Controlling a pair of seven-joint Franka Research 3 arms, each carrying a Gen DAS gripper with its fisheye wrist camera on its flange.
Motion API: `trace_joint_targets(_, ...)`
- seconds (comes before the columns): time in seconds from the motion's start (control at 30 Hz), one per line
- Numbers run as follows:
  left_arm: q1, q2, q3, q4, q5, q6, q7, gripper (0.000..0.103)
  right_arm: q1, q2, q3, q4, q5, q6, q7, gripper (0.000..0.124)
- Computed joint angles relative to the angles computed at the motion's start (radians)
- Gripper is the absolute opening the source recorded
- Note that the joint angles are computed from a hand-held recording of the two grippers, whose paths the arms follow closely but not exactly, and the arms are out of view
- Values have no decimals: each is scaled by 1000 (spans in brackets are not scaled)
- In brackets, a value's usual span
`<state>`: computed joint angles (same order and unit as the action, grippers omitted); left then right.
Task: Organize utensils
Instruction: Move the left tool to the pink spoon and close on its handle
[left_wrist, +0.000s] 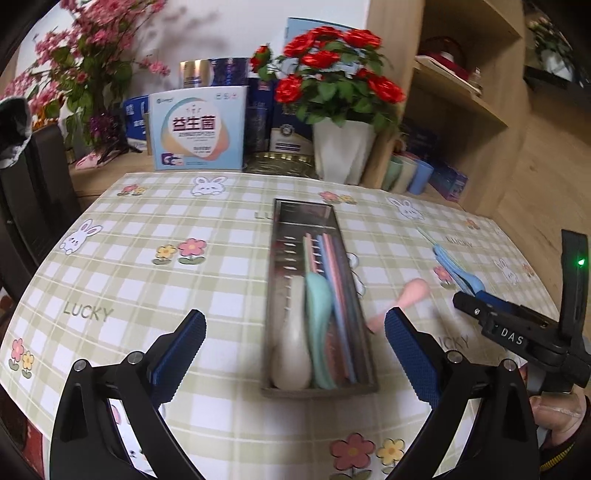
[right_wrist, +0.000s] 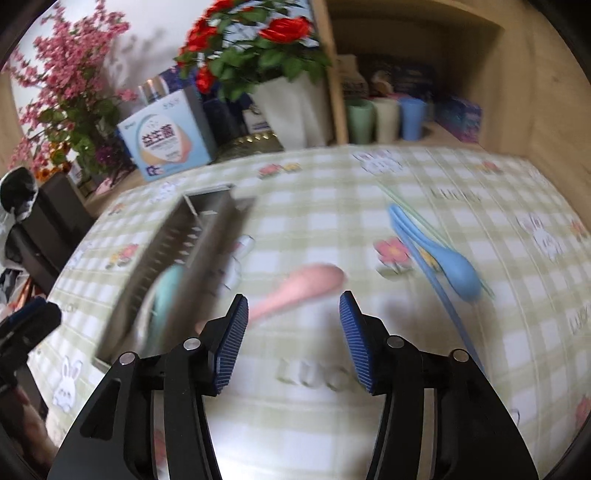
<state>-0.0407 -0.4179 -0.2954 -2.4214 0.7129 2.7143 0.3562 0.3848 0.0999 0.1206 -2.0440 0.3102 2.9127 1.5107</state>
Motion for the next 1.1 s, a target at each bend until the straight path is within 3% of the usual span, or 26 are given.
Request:
trace_joint_targets(0.23,-45,42,-14,32,-3,-41,50,95,-26,-43,-2,-101,64,49,-78,67)
trace_joint_targets(0.4,-77,79,0,69,-23,-72,121,95,-31,-46,-16,-131,52,120,-35,67)
trace_joint_targets(0.47,-87,103,3,94,-25,-83,157,95,-23,-47,-38,-149,-43,157,44,67)
trace_joint_targets(0.63,-115,176,20,167,-35,-52,260,95,-53,-44,-19,-162,46,203,-11,67)
trace_joint_targets(0.73,-135,253,31,251,-65,-53,356,94,-42,-39,-56,-175,-28,251,60,67)
trace_joint_targets(0.8,-151,319,38,319,-94,-79,441,79,-48,-33,-61,-174,-38,259,79,67)
trace_joint_targets(0.9,-183,438,53,450,-276,-186,684,55,-89,-16,-27,-156,47,241,31,67)
trace_joint_targets(1.0,-195,534,56,558,-366,-276,831,46,-127,-4,12,-144,155,239,-43,67)
trace_joint_targets(1.1,-201,611,64,646,-406,-335,878,44,-159,7,50,-126,280,231,-138,67)
